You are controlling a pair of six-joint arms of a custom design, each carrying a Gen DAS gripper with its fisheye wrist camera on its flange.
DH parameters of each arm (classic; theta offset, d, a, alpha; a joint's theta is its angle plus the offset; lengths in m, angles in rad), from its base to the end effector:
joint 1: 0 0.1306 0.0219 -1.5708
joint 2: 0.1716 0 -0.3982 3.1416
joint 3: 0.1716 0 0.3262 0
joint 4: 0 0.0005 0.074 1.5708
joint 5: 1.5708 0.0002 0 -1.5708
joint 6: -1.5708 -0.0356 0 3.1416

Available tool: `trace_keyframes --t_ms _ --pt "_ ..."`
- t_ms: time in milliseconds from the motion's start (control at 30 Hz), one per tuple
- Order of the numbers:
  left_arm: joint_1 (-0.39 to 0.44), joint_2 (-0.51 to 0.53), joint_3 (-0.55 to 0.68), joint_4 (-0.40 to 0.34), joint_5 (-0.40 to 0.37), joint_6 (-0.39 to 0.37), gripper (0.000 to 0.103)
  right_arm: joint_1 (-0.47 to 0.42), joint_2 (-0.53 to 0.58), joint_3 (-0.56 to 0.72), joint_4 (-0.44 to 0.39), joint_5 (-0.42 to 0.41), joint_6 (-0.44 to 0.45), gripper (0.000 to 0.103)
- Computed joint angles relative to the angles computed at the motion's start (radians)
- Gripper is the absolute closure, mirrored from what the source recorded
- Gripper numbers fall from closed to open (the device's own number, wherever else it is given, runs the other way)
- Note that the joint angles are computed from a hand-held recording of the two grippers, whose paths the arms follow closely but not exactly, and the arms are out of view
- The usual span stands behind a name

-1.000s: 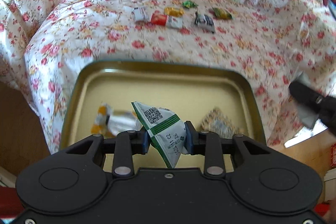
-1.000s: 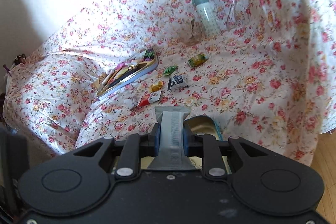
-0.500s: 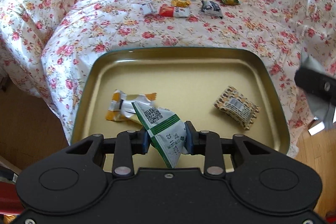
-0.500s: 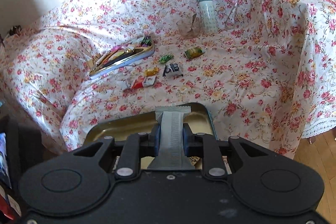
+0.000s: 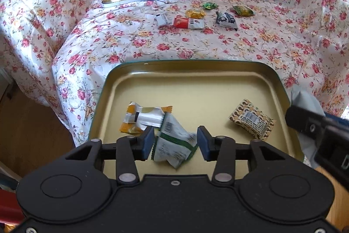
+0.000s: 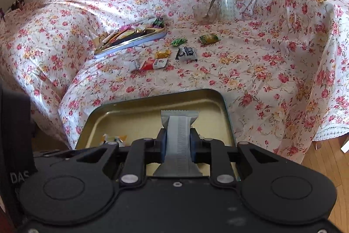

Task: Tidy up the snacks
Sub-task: 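Carry the QR-code packet and white snack bar over the gold tray with both tools, then open the left tool over the tray while the right tool releases the white snack bar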

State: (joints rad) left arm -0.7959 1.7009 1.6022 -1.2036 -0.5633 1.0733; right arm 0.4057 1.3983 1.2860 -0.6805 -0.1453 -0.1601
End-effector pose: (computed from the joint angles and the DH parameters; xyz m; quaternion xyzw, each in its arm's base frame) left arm 0.3576 -0.3388 0.3782 -0.1685 0.9377 0.0602 0.2979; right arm 0.3861 0.1709 0.4143 -0.1404 0.9125 0.1701 0.3445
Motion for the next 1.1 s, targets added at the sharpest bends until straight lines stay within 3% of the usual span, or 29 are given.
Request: trace_keyframes --t_ms 300,767,933,1100 --pt "0.017 -0.014 -0.023 -0.025 0.013 0.074 0.05 0.015 0.011 0.017 -0.054 0.003 0.051 0.08" --pt "0.024 -0.017 -0.029 -0.019 0.047 0.061 0.05 0.007 0.02 0.038 -0.097 -0.026 0.065 0.079" --pt "0.035 -0.025 -0.044 0.004 0.105 0.037 0.05 0.013 0.024 0.044 -0.114 -0.02 0.065 0.079" --pt "0.063 -0.052 -0.075 0.063 0.233 -0.012 0.05 0.008 0.043 0.066 -0.16 -0.051 0.078 0.076"
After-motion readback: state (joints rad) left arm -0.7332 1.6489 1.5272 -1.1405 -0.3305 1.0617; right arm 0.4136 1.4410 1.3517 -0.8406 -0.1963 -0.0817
